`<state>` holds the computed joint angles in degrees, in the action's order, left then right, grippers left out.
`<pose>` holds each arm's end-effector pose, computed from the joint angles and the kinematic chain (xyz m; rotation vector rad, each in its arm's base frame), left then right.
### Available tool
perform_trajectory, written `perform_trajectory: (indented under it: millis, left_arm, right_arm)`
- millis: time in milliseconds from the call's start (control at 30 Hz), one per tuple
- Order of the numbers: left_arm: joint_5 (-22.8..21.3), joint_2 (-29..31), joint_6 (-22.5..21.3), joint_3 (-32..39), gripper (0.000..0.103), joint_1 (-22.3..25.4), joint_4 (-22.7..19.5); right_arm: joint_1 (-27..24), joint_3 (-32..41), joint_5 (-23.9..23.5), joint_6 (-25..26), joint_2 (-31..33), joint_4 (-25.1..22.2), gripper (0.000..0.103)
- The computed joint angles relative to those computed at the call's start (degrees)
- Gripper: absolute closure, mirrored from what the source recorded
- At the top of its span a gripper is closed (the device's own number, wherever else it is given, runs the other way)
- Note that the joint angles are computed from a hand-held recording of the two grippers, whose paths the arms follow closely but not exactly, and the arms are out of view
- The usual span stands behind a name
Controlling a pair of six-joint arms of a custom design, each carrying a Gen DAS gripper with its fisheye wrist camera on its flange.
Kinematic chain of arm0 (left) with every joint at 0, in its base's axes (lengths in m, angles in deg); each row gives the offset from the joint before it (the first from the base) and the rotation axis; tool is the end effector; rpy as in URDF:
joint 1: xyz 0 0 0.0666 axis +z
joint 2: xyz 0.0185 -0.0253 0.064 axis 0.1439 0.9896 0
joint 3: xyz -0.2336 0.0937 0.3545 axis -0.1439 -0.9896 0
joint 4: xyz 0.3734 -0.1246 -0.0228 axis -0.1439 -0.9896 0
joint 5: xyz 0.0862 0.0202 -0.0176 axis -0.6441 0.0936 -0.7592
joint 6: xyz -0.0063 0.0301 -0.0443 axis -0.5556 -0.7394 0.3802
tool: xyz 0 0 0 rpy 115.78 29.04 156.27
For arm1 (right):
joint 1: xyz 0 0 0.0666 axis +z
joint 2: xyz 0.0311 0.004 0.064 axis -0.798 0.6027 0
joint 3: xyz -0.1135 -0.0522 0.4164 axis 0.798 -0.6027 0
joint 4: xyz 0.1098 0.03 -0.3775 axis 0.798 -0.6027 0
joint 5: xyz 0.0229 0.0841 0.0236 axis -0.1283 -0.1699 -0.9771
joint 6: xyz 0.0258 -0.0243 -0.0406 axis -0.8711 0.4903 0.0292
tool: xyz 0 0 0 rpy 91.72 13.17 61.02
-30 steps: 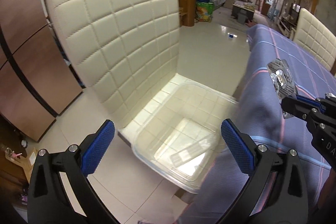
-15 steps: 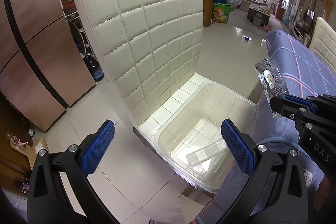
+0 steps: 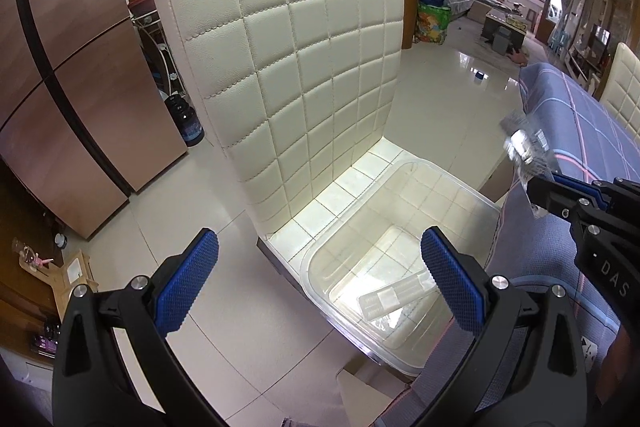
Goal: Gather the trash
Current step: 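Carry both items to the clear bin on the chair and release them, then return both tools to the table toward the bottle and wrapper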
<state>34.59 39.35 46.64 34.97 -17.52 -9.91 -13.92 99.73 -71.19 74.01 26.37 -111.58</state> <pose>0.4586 -0.2088 0.4194 -0.0773 2.4501 0.0656 0.4434 0.3501 0.4466 -0.4255 2.4024 0.1892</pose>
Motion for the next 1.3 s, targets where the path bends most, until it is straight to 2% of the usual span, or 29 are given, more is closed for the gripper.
perform_trajectory:
  millis: [133,200,233,267,333,400,933,1133,1300]
  left_arm:
    - [-0.09,-0.14,0.18,-0.14,0.003,0.02,-0.07]
    - [-0.15,-0.05,0.38,-0.09,0.003,-0.01,-0.27]
    - [-0.12,-0.04,0.44,-0.08,0.003,0.0,-0.37]
    - [0.05,-0.06,0.47,-0.07,0.003,0.04,-0.43]
    - [0.03,-0.16,0.48,-0.12,0.003,0.02,-0.46]
    - [-0.26,-0.29,0.21,-0.31,0.003,0.04,-0.14]
    - [-1.18,-1.54,-0.34,0.12,0.003,-1.26,-0.29]
    - [-1.4,-2.46,-0.98,1.38,0.003,-3.97,-0.18]
    - [-2.22,-1.57,-3.31,3.46,0.003,-9.06,-0.17]
  right_arm:
    - [-0.15,-0.63,-0.18,1.4,-0.33,0.62,0.094]
    - [-0.02,-0.64,1.58,1.36,-0.19,0.3,0.094]
    - [-0.03,-0.56,1.31,1.49,-0.07,0.38,0.089]
    - [-0.18,-0.88,0.52,1.67,-0.26,0.84,0.064]
    - [-0.19,-2.53,0.55,2.35,-1.33,3.64,0.031]
    - [0.08,-3.35,2.81,2.95,-2.05,5.19,0.031]
    - [-0.19,-5.31,3.8,0.95,-5.04,4.67,0.031]
    - [-0.57,-8.67,5.32,-2.92,-9.7,4.05,0.031]
    - [-1.67,-13.14,9.66,-9.31,-15.64,-0.74,0.031]
